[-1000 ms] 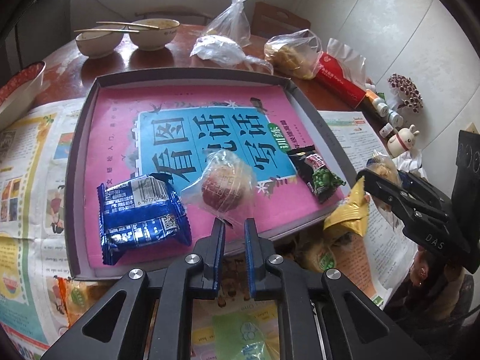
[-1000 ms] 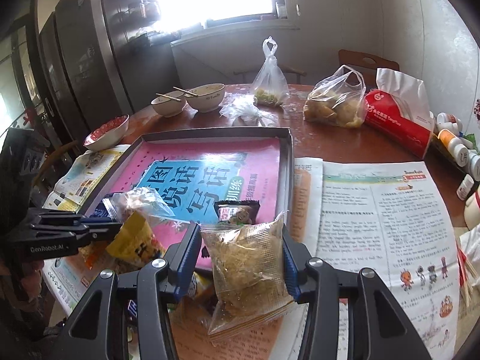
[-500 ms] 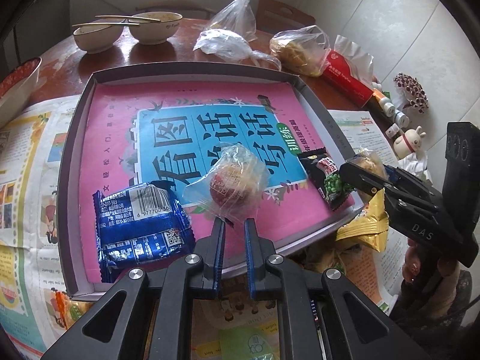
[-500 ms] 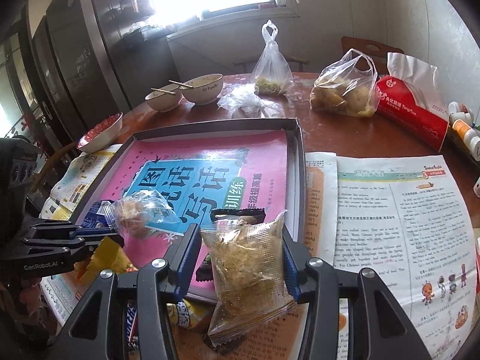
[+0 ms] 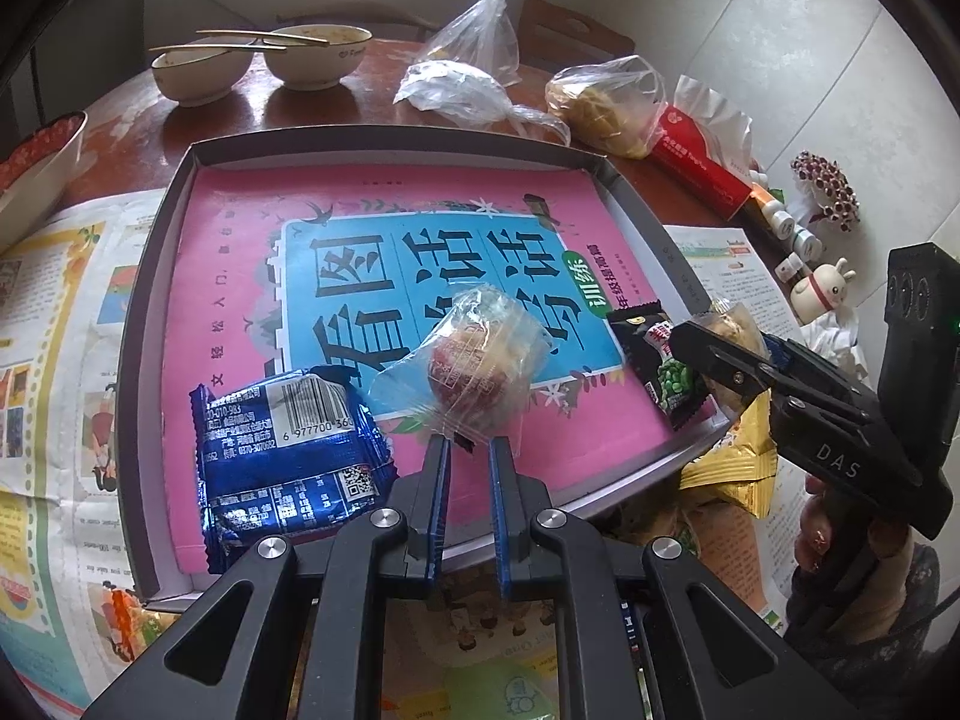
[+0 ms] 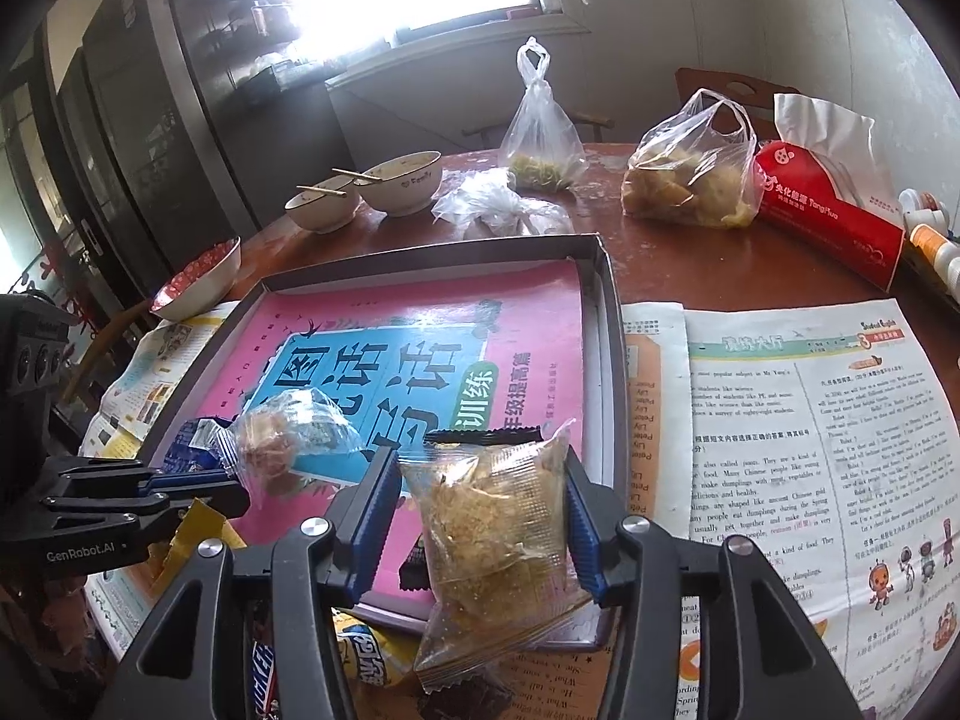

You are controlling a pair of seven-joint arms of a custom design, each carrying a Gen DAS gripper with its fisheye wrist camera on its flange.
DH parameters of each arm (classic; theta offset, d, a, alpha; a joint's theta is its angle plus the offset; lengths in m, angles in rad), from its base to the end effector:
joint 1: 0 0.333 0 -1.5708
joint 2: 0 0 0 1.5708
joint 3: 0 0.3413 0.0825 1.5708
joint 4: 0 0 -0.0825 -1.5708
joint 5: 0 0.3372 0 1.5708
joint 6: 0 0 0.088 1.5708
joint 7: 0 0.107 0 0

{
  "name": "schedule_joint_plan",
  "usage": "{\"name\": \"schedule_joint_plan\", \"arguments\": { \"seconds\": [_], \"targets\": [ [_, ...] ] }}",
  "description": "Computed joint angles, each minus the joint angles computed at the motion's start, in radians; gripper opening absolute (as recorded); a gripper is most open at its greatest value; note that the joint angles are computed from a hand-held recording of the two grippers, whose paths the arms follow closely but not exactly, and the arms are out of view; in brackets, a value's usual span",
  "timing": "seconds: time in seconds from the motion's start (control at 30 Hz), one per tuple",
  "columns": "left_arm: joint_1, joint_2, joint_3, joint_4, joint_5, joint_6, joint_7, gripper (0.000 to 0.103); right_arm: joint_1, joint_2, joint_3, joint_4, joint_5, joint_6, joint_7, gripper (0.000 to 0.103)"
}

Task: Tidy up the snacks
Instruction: 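Release the pastry bag in the tray while the right tool carries the noodle bag, then lower the noodle bag into the tray and open the right tool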

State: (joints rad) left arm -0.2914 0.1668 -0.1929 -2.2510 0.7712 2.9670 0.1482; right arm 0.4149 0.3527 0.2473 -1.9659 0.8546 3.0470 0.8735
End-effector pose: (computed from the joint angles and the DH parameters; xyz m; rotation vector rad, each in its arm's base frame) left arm 0.4571 -0.2900 0.4029 -2.2003 1.7539 -0.8231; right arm 0.5314 0.3195 0.4160 -2.0254 1.2193 -0.1891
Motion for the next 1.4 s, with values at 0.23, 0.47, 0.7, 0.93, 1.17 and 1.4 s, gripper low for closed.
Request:
{"name": "schedule_joint_plan", "arguments": {
  "seconds": [0.23,0.47,0.7,0.93,1.17,1.4],
  "targets": [
    [-0.002,-0.008,0.003,-0.006,0.019,-0.007,-0.021,0.014,-0.008,-0.009,0.007,-0.009,0.022,-0.004,-0.016,0.055],
    [-0.001,-0.018,-0.001,-0.012,0.027,-0.016,-0.031,0.016,-0.016,-0.025,0.019,-0.023,0.053,-0.002,-0.05,0.061],
    [0.0,-0.032,-0.004,-0.019,0.039,-0.021,-0.04,0.023,-0.052,-0.069,0.049,-0.04,0.202,-0.05,-0.164,0.061],
    [-0.002,-0.046,-0.006,-0.022,0.065,-0.03,-0.068,0.036,-0.006,-0.085,0.012,-0.042,0.252,-0.086,-0.215,0.061],
    [-0.003,-0.066,-0.009,-0.033,0.106,-0.037,-0.108,0.043,0.004,-0.09,0.008,-0.034,0.298,-0.114,-0.251,0.061],
    [-0.002,-0.095,-0.015,-0.046,0.16,-0.061,-0.17,0.051,0.021,-0.098,0.001,-0.033,0.311,-0.126,-0.269,0.061]
  ]
}}
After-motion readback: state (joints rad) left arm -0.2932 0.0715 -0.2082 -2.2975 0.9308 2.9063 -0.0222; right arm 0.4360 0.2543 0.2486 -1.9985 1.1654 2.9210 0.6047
